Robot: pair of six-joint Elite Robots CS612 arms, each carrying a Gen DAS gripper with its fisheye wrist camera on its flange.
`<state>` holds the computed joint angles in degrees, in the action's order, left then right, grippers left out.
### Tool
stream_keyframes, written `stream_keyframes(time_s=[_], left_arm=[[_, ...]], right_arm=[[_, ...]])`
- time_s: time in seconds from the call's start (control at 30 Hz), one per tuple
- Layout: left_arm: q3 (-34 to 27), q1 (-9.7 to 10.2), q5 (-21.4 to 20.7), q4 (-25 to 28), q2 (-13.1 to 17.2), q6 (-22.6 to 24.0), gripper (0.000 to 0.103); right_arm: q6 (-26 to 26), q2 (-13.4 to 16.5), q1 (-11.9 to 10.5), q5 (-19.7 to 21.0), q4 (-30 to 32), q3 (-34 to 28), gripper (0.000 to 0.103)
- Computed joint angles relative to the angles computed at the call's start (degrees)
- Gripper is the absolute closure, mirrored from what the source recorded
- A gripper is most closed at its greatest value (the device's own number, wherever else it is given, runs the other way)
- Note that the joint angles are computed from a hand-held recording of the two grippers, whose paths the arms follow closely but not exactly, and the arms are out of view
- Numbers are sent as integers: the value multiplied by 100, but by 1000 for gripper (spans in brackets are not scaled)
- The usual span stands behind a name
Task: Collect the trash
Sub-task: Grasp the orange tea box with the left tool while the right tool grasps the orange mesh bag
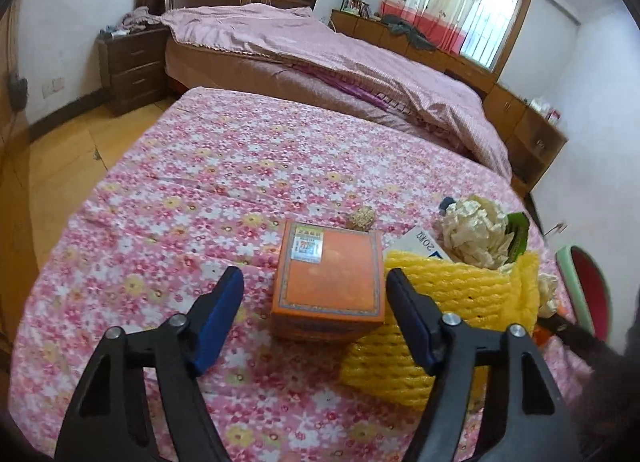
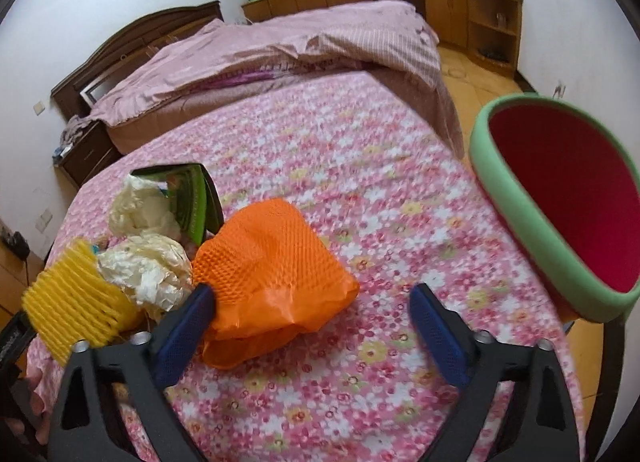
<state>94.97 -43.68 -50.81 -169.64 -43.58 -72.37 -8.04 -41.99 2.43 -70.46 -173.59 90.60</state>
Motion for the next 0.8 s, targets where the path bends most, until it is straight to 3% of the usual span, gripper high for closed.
stream_keyframes(time_s=[0.1,0.2,0.4,0.43,0.53,0.63,0.8], left_arm=[[-12,8,42,-162,56,80,32],[-13,40,-93,-403,100,149,35],[19,58,-207,-797,145,257,45],[29,51,-213,-820,140,252,46],[58,44,-221,-893,136,235,49],[82,-1,-75,-707,87,163,49],[190,-126,271,-373,-86,-110,49]], right_arm=[[-238,18,85,-275,-201,37,9],[-226,7,86,-273,-223,56,11],[-33,-16,38,-125,-342,121,52],[-51,-28,23,-22,-283,126,66],[-37,-32,1,152,-193,113,85],[-17,-74,-25,219,-228,172,94],[5,-243,-134,413,-522,441,97]])
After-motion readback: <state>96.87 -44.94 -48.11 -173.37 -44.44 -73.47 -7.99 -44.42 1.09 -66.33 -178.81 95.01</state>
